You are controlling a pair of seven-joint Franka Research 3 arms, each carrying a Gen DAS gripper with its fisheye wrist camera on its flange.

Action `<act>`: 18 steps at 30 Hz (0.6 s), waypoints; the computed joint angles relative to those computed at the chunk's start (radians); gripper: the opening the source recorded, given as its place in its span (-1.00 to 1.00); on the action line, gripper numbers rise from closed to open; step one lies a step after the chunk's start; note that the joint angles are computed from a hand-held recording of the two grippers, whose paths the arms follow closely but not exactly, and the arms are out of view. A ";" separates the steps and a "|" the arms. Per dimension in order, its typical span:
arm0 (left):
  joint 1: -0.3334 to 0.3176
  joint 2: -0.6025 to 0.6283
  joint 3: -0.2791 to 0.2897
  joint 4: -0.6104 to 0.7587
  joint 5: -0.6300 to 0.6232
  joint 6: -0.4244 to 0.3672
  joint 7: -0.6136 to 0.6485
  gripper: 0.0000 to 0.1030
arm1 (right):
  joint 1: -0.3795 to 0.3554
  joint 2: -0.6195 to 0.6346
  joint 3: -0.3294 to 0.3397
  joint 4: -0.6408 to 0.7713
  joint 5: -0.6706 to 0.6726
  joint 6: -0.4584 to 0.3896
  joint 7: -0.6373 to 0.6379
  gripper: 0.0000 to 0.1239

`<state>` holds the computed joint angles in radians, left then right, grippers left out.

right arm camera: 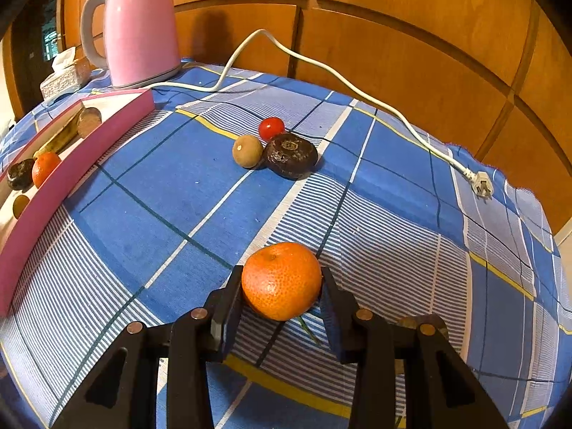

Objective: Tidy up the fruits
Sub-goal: 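Carry the orange into the tray with the right gripper and release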

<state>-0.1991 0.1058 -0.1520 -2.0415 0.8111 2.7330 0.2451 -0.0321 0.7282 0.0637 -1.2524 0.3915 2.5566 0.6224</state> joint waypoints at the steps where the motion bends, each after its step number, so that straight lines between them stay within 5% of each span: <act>1: 0.000 -0.001 0.000 -0.001 0.003 -0.003 0.000 0.16 | 0.006 -0.001 -0.007 0.002 -0.008 -0.004 0.009 -0.36; 4: 0.001 -0.004 0.001 -0.004 0.006 -0.006 -0.005 0.16 | 0.019 -0.022 -0.019 -0.013 -0.039 -0.019 0.011 -0.36; 11: 0.008 -0.010 0.004 -0.011 0.015 -0.009 -0.032 0.16 | -0.029 -0.154 0.064 -0.155 0.073 -0.066 -0.203 -0.37; 18: 0.025 -0.037 0.009 -0.041 0.041 -0.010 -0.081 0.16 | -0.025 -0.273 0.101 -0.252 0.229 -0.255 -0.415 -0.37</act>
<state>-0.1738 0.0692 -0.1427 -2.0822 0.8522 2.7230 0.1637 -0.0572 0.4551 0.1644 -1.5048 0.6210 2.3011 0.2073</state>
